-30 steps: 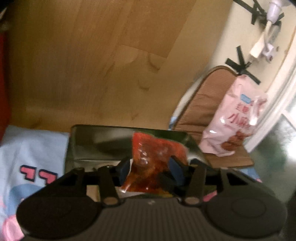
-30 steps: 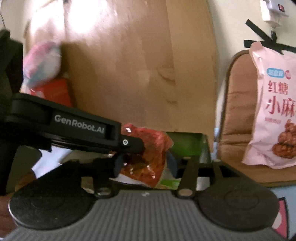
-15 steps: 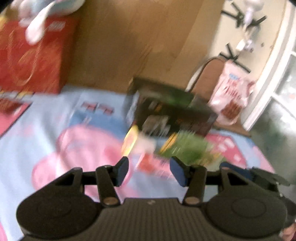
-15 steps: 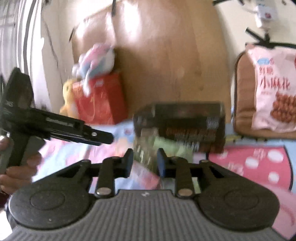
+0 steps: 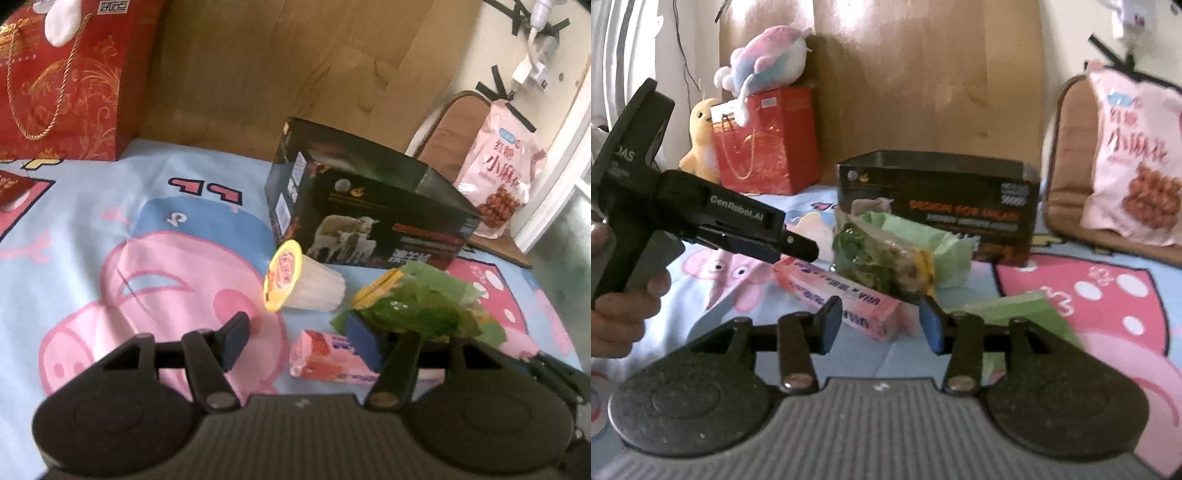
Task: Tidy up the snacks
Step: 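Move the left gripper to the pink UHA candy box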
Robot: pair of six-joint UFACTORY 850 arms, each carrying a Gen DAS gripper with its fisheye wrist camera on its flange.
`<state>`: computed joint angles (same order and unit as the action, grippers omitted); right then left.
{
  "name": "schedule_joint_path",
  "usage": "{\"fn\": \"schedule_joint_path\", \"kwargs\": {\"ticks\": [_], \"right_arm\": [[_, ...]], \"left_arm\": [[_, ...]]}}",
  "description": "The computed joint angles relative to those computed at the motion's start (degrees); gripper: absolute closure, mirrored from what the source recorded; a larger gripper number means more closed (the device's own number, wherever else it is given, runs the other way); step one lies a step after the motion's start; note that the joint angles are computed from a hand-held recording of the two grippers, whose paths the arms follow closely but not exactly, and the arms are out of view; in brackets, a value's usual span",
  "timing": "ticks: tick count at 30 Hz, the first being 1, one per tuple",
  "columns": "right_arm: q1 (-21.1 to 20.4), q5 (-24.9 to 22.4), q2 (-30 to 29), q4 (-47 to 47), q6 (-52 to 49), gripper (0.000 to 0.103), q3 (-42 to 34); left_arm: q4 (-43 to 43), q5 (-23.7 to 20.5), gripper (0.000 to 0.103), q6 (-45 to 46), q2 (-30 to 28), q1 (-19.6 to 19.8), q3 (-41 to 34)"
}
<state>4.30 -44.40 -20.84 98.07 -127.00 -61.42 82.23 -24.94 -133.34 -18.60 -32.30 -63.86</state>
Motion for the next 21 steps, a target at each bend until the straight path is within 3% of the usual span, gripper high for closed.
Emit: {"fn": "schedule_joint_path", "kwargs": {"ticks": [5, 9, 11, 13, 16, 21], "right_arm": [[0.2, 0.6, -1.3, -0.2, 1.9, 0.054, -1.6], [0.3, 1.0, -2.3, -3.2, 7.0, 0.054, -3.4], [0.6, 0.6, -3.2, -9.0, 11.5, 0.054, -5.0], [1.5, 2.7, -3.4, -12.1, 13.9, 0.073, -5.7], [1.5, 4.0, -2.1, -10.4, 12.2, 0.075, -3.9], [0.0, 3.8, 2.9, -6.7, 4.7, 0.075, 2.9]], "left_arm": [[-0.6, -3.2, 0.042, -1.8, 0.9, -1.8, 1.1], [-1.1, -1.5, 0.041, -1.6, 0.2, -1.4, 0.6], [0.3, -1.6, 0.044, -2.0, -0.7, -1.7, -0.3], [0.6, 0.2, 0.048, -2.8, -1.1, -1.9, -1.0], [-3.9, -2.7, 0.048, 2.2, -1.7, -4.0, -2.3], [-2.4, -1.8, 0.048, -1.3, 0.8, -7.1, 0.9]]}}
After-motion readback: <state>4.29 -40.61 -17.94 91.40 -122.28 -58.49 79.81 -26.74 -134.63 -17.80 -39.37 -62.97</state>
